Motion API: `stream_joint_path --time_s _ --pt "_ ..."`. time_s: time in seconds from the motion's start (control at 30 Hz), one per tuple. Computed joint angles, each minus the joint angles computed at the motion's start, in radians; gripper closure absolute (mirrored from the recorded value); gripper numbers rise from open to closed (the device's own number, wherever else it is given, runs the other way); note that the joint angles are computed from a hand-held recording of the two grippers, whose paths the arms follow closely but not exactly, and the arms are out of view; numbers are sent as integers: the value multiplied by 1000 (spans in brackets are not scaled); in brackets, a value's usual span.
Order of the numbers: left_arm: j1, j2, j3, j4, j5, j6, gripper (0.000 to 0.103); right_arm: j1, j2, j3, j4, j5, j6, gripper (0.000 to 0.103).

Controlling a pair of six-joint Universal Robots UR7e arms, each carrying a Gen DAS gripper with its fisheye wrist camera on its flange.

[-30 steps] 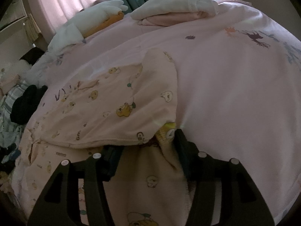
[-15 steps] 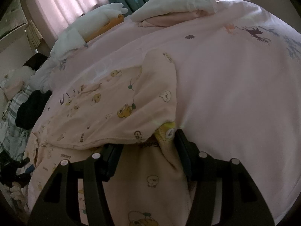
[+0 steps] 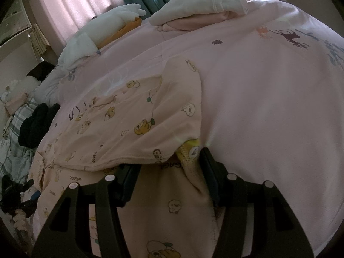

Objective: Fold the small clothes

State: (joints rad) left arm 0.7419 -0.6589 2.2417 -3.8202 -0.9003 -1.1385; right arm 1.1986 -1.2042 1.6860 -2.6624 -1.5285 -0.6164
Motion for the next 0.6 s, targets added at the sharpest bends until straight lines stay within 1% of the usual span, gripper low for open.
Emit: stream_joint_path --time_s 0.1,0.17,0.23,0.27,0.3,0.33,0.4,0.47,0.53,0.6 --pt "9 38 -5 -137 -30 27 63 -3 0 -4 9 10 4 46" --pt "15 45 -7 -162 -54 41 63 -5 -1 -6 15 16 5 46" --pt "31 37 -10 -163 -121 64 64 -6 -1 -6 16 17 6 46" --pt "47 38 -17 -174 -188 96 64 -6 -2 -6 17 17 4 46" --pt "56 42 -21 -188 -221 107 64 -6 -1 -7 16 17 4 46" --pt "60 50 -27 -205 -237 106 64 -6 -1 -7 16 17 4 46" --pt "56 53 -34 -190 -220 97 64 -6 -1 -6 16 17 5 46" --pt "50 53 -36 -167 -175 68 65 -6 -1 -6 15 17 5 46" --pt "43 74 -28 -241 -159 54 65 -5 -1 -5 9 13 7 46" --pt "36 84 -20 -304 -155 65 65 -5 0 -5 10 14 7 46"
